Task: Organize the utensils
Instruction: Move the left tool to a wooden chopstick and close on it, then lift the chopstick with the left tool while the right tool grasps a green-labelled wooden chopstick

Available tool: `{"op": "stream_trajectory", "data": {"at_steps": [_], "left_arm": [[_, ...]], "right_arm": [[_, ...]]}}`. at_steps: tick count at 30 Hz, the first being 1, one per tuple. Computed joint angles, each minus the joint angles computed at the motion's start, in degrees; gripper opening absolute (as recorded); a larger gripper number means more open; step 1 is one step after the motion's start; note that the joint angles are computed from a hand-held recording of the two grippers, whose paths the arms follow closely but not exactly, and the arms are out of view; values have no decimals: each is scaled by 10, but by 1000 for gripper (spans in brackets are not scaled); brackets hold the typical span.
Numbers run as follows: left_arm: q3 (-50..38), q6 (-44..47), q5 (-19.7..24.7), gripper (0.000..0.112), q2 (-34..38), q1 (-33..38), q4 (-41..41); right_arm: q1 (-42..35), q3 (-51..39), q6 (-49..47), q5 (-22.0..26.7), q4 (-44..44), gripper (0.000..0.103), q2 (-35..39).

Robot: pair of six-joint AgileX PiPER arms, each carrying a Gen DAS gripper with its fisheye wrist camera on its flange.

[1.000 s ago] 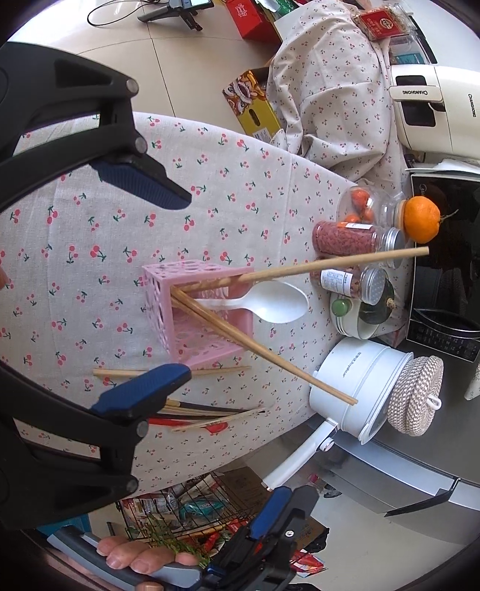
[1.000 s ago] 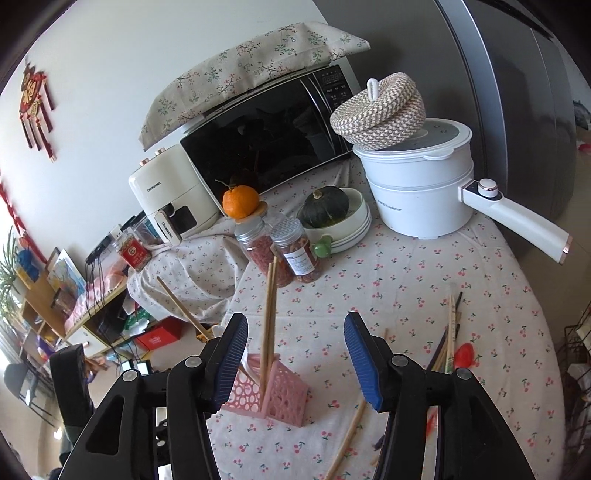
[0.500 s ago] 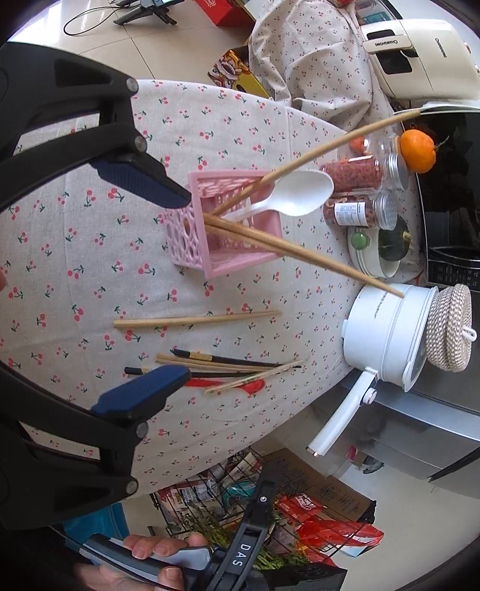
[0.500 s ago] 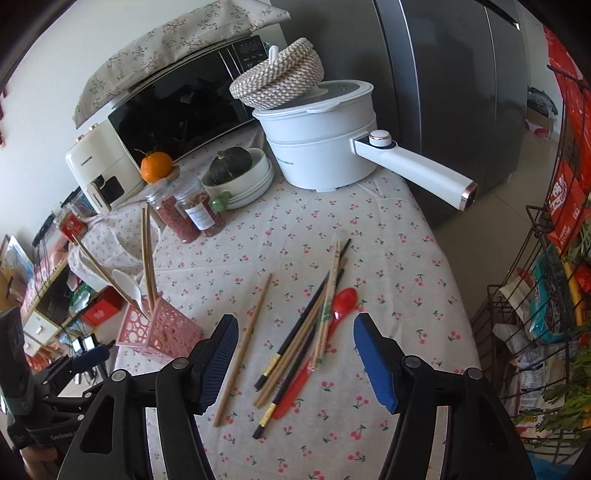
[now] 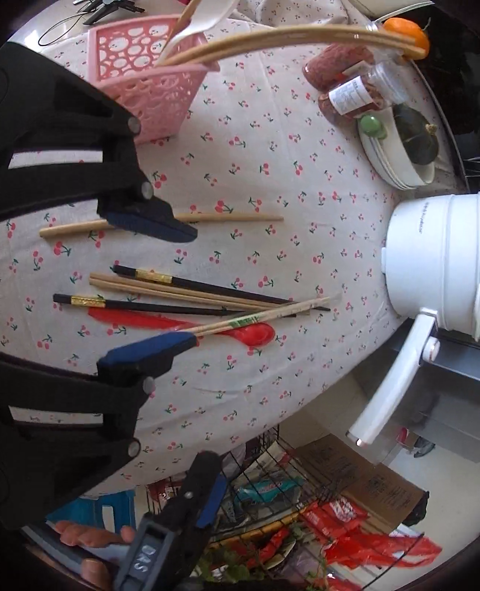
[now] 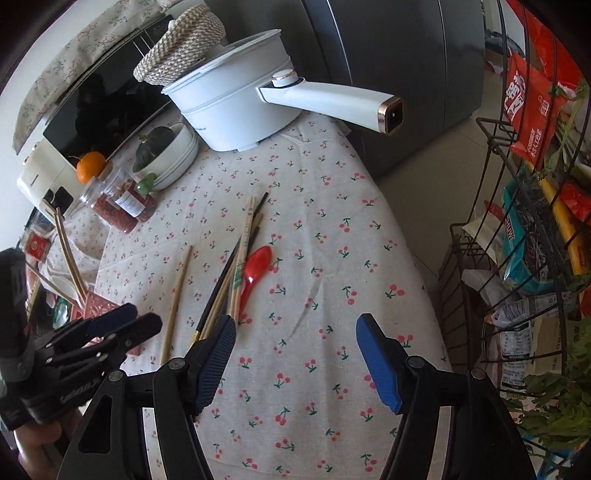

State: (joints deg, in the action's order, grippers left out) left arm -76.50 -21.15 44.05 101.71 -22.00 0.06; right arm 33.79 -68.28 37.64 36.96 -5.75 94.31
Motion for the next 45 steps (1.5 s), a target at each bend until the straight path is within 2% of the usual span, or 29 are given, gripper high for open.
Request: {"op": "stream_trajectory", "data": {"at_steps": [5, 12, 16, 19, 22, 24, 30, 34, 39, 45], "left_arm": [[-81, -70, 28, 34, 101, 12, 55], [-157, -90, 82, 32, 177, 19, 97], [-164, -70, 80, 27, 180, 37, 67], [-176, -78, 90, 8, 188, 41, 72], [-162, -80, 76, 7, 180, 47, 75], [-129, -74, 49, 7, 156, 50, 61], [-8, -68, -13, 7, 14, 27, 64], [66, -51, -42, 7, -101, 22, 58], [144, -11, -52, 7, -229, 30, 54], [261, 41, -144, 7, -322, 61, 25]], "right_arm": [[-19, -7, -49, -7, 43, 69, 18], [-28, -32, -73, -4, 56, 69, 44], [-25, -41, -76, -2, 57, 69, 52], [-24, -44, -73, -2, 59, 69, 55], [-21, -41, -66, -2, 56, 69, 51], [-19, -37, -58, -1, 50, 69, 45], [-14, -24, -24, 1, 20, 69, 24], [-9, -22, -10, 1, 8, 69, 20], [0, -43, 0, 9, 9, 69, 40], [17, -103, 21, 21, 14, 69, 96]]}}
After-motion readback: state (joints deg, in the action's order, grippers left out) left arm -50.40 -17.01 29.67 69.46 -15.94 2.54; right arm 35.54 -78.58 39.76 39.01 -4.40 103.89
